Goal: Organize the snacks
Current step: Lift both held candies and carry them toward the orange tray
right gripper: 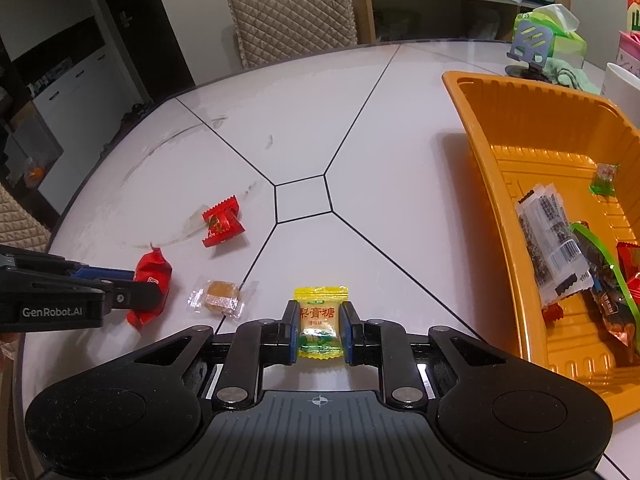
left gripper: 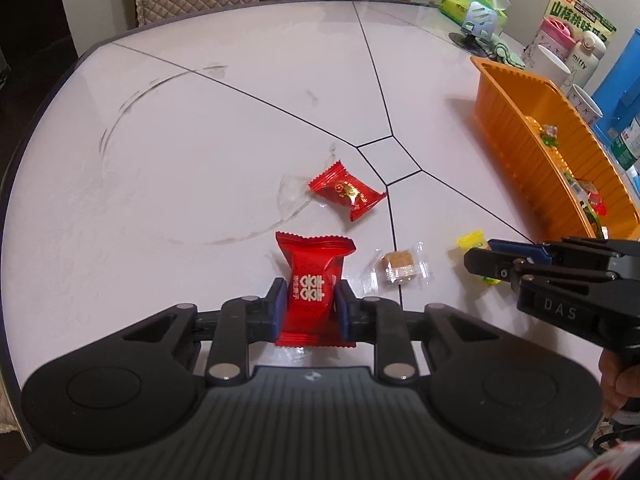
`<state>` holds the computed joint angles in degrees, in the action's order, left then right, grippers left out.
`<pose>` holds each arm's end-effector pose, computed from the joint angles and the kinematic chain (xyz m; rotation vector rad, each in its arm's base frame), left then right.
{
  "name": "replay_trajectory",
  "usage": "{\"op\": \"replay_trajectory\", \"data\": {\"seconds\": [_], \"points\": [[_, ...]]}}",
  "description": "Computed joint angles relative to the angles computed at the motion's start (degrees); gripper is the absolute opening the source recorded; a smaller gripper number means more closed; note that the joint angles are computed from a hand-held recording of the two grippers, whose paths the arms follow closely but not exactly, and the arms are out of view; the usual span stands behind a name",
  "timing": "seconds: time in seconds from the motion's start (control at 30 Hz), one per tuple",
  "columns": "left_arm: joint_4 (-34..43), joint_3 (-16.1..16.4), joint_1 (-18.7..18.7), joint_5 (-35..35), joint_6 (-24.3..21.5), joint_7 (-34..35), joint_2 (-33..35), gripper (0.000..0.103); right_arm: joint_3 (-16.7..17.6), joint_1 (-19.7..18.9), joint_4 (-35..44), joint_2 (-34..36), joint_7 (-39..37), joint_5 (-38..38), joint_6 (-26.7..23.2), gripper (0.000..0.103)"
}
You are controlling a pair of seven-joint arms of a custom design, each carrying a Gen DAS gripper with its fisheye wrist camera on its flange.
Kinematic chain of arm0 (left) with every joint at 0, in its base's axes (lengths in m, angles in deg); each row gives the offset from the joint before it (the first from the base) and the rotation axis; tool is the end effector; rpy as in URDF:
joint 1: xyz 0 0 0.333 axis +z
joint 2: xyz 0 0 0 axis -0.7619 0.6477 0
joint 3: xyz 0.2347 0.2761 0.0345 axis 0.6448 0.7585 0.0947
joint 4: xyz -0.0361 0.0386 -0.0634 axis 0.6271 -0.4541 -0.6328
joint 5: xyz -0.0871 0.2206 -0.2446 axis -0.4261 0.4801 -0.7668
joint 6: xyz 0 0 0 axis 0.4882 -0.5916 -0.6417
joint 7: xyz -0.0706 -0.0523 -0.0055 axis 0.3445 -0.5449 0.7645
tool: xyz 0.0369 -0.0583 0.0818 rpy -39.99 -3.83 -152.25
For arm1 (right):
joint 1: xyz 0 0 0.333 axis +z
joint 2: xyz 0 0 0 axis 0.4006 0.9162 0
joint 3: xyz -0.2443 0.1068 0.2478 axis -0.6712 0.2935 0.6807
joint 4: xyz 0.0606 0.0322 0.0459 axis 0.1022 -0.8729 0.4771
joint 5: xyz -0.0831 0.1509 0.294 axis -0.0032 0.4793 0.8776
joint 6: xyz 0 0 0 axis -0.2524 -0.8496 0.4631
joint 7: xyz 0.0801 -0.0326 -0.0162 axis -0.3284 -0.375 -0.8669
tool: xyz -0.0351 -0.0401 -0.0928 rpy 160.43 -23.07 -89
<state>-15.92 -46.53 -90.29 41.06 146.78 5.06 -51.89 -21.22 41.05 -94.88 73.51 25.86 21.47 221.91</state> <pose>0.4321 -0.4918 0.3220 -2.0805 1.8597 -0.6269 0.4458 0.3129 0.3117 -2.0209 1.3773 -0.1745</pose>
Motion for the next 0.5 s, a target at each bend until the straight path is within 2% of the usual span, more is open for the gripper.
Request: {"op": "replay_trajectory", "data": {"seconds": [0.37, 0.5], "points": [[1.15, 0.04, 0.05, -0.97, -0.53, 1.11, 1.06, 0.027, -0.06, 0.1, -0.74, -0.64, 0.42, -0.12, 0.02, 0.021], [1.34, 0.15, -0.28, -0.84, -0.95, 1.74, 1.08, 0.025, 0.09, -0.02, -1.04, -0.92, 0.62, -0.37, 0.28, 0.021]]}}
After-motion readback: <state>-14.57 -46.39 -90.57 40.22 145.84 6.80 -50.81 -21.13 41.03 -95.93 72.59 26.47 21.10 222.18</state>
